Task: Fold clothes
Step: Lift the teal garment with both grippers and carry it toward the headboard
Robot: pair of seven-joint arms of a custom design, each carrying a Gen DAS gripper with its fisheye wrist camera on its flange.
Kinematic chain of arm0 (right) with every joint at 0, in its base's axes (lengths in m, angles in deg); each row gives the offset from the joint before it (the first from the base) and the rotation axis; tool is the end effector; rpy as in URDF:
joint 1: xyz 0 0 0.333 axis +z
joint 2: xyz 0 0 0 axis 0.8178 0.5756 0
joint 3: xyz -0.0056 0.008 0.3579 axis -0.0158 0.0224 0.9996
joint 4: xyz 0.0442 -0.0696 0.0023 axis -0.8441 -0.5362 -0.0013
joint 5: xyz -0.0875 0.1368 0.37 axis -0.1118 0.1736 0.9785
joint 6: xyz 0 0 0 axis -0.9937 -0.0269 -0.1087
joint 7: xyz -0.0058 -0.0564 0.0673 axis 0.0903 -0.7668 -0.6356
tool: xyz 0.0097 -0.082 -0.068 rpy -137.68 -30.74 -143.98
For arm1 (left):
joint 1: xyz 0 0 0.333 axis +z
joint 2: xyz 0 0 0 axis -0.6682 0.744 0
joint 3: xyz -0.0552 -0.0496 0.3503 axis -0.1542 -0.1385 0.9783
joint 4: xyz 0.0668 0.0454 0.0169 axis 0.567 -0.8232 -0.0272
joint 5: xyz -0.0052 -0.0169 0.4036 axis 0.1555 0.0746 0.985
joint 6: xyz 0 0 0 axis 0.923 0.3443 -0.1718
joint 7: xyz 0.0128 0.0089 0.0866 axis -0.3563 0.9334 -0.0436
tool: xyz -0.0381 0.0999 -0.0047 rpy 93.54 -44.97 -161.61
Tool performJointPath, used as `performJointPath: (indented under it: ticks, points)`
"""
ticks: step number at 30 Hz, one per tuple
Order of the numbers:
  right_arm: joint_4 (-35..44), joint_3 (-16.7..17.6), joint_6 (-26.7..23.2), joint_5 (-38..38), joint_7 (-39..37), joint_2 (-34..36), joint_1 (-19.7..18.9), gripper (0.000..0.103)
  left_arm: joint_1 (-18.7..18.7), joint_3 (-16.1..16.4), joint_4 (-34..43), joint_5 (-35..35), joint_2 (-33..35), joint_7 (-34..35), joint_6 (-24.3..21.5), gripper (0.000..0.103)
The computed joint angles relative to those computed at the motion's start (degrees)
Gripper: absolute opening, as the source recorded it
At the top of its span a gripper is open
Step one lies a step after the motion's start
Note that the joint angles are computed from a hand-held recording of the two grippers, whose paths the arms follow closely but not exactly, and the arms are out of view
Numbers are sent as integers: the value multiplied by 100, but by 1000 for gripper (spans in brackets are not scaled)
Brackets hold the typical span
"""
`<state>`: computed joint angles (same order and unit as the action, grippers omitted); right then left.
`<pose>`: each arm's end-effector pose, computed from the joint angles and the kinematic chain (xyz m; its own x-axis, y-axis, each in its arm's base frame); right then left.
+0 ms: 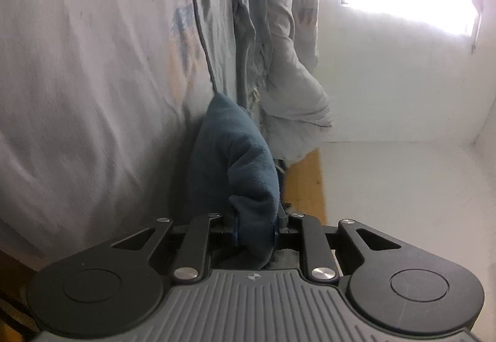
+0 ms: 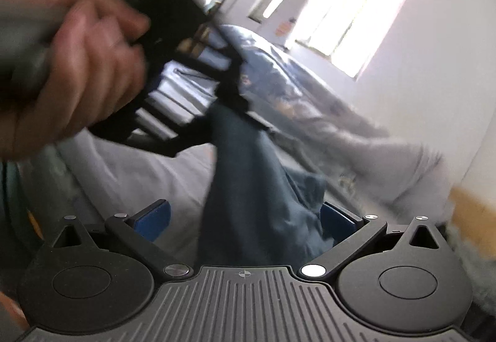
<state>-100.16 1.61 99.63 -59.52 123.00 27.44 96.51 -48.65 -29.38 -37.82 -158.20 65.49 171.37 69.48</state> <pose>0.5677 0.4863 0.4621 0.1441 -0.8278 0.5422 -0.2838 -0.5595 -0.7788 0.7765 -0.3566 0.4137 0.0395 -0.0871 0.9954 -0.8627 -0.5056 -0.0100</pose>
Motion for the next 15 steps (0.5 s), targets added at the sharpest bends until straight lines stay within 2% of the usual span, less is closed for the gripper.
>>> performJointPath:
  ticks: [5,9,12,15]
  points:
    - [559,-115,-743,258,-129,473,225,103,71,-156,67,-210,75,389,-127,21]
    - [1047,-273,-1588,968,-611,861,381,103,214,-373,81,-783,122,1079,-244,20]
    - [1019,-410,-2058,1213,-781,886,513,103,169,-295,143,-979,136,1190,-355,20]
    - [789,-396,-2243,1326,-972,756,536,103,52,-167,253,-948,175,1055,-371,20]
